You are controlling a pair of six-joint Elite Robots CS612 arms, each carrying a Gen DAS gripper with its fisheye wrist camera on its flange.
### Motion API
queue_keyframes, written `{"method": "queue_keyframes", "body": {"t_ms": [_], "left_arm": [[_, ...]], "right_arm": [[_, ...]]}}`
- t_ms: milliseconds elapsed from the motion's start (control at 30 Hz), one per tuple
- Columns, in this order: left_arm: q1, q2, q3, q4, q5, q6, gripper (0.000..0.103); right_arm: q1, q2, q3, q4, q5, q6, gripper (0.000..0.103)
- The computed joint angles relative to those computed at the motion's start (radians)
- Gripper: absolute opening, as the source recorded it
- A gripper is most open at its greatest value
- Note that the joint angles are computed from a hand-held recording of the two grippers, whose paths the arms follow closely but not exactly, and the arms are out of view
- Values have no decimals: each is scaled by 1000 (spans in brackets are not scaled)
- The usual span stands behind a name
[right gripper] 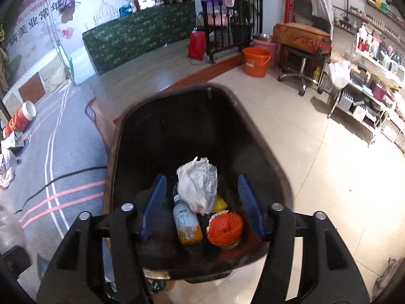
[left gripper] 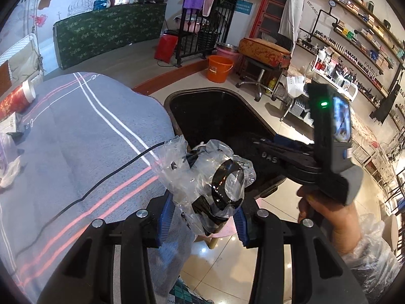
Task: Collect trash
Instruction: 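Carry the plastic-wrapped object over the bin and open the left tool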
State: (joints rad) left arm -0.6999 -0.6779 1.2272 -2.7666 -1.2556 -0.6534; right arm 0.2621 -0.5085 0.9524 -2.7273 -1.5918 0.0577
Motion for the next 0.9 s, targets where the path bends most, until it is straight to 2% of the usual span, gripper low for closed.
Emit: {"method": "queue_keyframes", "body": {"t_ms": [100, 433, 700, 900], "left_arm": [[9, 18, -37, 28, -22, 21, 41], [23, 103, -197, 111, -91, 105, 41], [30, 170, -320, 220, -151, 126, 41], [37, 218, -417, 305, -183, 149, 42]], "right_arm": [[-4, -27, 44, -45, -15, 3, 71], [-33, -116, 197, -179, -44, 53, 75], [-51, -140, 239, -229, -73, 110, 75], [-54, -145, 252, -249, -87, 116, 75]]}}
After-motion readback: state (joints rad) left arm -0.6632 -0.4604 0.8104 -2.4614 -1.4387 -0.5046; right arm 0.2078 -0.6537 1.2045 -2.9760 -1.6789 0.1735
